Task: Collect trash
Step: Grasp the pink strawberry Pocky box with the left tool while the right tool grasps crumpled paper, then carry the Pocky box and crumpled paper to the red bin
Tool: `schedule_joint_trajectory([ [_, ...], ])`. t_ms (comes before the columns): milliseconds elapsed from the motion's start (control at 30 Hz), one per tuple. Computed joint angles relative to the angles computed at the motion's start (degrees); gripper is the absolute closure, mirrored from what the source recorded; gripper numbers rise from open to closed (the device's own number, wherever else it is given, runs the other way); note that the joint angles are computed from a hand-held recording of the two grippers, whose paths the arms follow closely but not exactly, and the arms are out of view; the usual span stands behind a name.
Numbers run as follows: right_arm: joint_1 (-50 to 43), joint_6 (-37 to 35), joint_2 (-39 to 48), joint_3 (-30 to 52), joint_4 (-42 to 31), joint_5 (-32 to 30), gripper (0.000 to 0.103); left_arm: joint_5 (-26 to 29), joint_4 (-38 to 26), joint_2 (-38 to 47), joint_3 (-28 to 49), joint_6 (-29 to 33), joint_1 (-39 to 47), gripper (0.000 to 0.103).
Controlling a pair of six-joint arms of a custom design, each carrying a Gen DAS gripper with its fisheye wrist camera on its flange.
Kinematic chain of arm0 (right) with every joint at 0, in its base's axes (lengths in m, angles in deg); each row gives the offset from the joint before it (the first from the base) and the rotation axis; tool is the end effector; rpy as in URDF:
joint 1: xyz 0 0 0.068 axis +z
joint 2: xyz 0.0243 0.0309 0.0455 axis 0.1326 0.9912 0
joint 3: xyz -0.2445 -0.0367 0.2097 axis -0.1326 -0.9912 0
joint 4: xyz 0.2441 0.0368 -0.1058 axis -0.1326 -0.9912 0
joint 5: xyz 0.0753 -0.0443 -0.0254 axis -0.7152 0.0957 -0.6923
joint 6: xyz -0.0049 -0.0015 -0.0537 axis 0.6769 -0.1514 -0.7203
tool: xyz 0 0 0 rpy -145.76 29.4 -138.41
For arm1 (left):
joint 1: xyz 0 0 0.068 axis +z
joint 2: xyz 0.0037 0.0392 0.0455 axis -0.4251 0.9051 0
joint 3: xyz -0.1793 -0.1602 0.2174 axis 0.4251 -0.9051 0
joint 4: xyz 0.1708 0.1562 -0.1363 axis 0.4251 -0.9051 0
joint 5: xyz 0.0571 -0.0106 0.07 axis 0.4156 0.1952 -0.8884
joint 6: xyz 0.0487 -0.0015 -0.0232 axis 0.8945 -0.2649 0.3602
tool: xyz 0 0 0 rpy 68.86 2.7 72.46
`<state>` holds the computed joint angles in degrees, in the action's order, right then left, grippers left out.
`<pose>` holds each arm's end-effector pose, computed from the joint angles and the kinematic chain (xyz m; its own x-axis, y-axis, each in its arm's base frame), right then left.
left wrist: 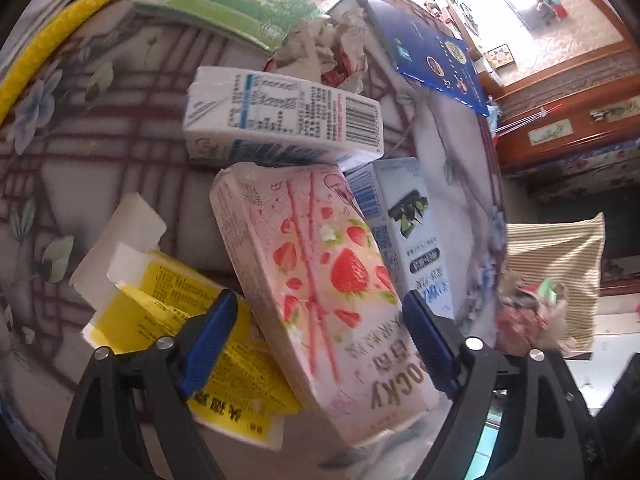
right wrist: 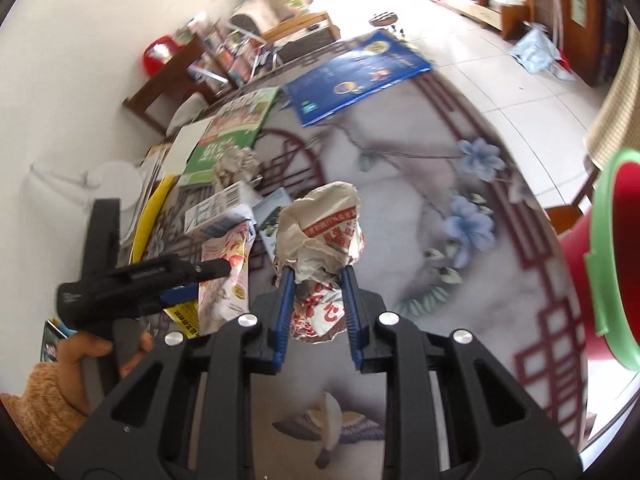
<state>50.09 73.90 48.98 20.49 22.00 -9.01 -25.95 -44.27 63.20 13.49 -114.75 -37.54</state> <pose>0.1796 0.1690 0.1371 -0.8792 -0.0790 -0.4698 -0.2875 0.8744 0.3909 0.1861 -0.0486 0.0605 -0.8377 -0.5283 -0.1382 -0.4334 0.7972 -0.4202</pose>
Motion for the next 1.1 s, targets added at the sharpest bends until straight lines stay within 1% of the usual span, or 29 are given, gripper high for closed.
schedule_joint_trajectory([
  [67,-0.5,0.6,-0.1,-0.9,0.8,-0.7,0.079,-2.5,-2.6,0.6,2.2,-0.2,-2.2,0.019],
  [133,-0.7,0.7,-0.4,-1.4,1.0,-1.4,0.079,-4.7,-5.0,1.6,4.4,-0.7,-4.2,0.013],
  [167,-0.3,0.9,-0.4,-1.5,1.2,-1.3,0.079,-6.1,-6.0,2.1,5.4,-1.3,-5.3,0.012],
  [333,0.6,0.6,-1.3,-2.0,1.2,-1.7,0.079,-10.4,-9.4,3.6,8.0,-2.8,-7.9,0.011],
  [367,0.6,0.6,-1.3,-2.1,1.2,-1.7,0.079,-10.2,-9.1,3.7,8.0,-3.3,-7.9,0.011],
  [400,0.6,0.5,-1.5,-2.3,1.2,-1.8,0.079,-8.8,-6.7,4.2,7.4,-3.6,-7.7,0.020],
  [433,0.5,0.5,-1.6,-2.5,1.2,-1.9,0.079,-6.2,-3.9,5.4,6.9,-4.5,-7.4,0.036],
  [467,0.3,0.3,-1.7,-2.6,1.2,-2.1,0.079,-4.6,-3.2,6.1,6.9,-5.1,-7.3,0.040],
  [500,0.1,0.2,-2.2,-2.8,1.0,-2.1,0.079,-5.1,-2.8,6.5,6.9,-5.9,-8.1,0.041],
  [533,-0.1,0.1,-2.5,-3.0,0.9,-2.2,0.079,-5.7,-1.9,6.6,6.6,-6.2,-8.9,0.045],
  [600,-0.7,-0.2,-3.7,-3.5,0.5,-2.3,0.079,-5.1,-0.2,6.7,5.8,-6.5,-9.5,0.052],
  [667,-1.5,-0.6,-5.2,-4.0,-0.1,-2.5,0.079,-4.8,2.2,5.7,3.8,-8.0,-9.6,0.055],
  [733,-2.3,-0.9,-6.5,-4.4,-0.6,-2.7,0.079,-6.4,3.8,3.0,1.6,-9.8,-10.8,0.056],
  [800,-2.9,-1.4,-8.0,-4.6,-1.3,-2.9,0.079,-8.3,3.2,-1.2,-0.4,-10.9,-12.0,0.056],
  [833,-3.1,-1.6,-8.4,-4.7,-1.4,-3.0,0.079,-10.0,1.7,-4.5,-1.3,-11.5,-13.2,0.056],
  [967,-3.5,-2.4,-9.6,-4.3,-2.1,-3.4,0.079,-15.8,-8.0,-16.6,-1.4,-12.8,-17.0,0.056],
  [1100,-3.2,-3.2,-9.8,-3.6,-2.5,-4.1,0.079,-19.6,-16.2,-25.8,-0.4,-13.1,-19.4,0.055],
])
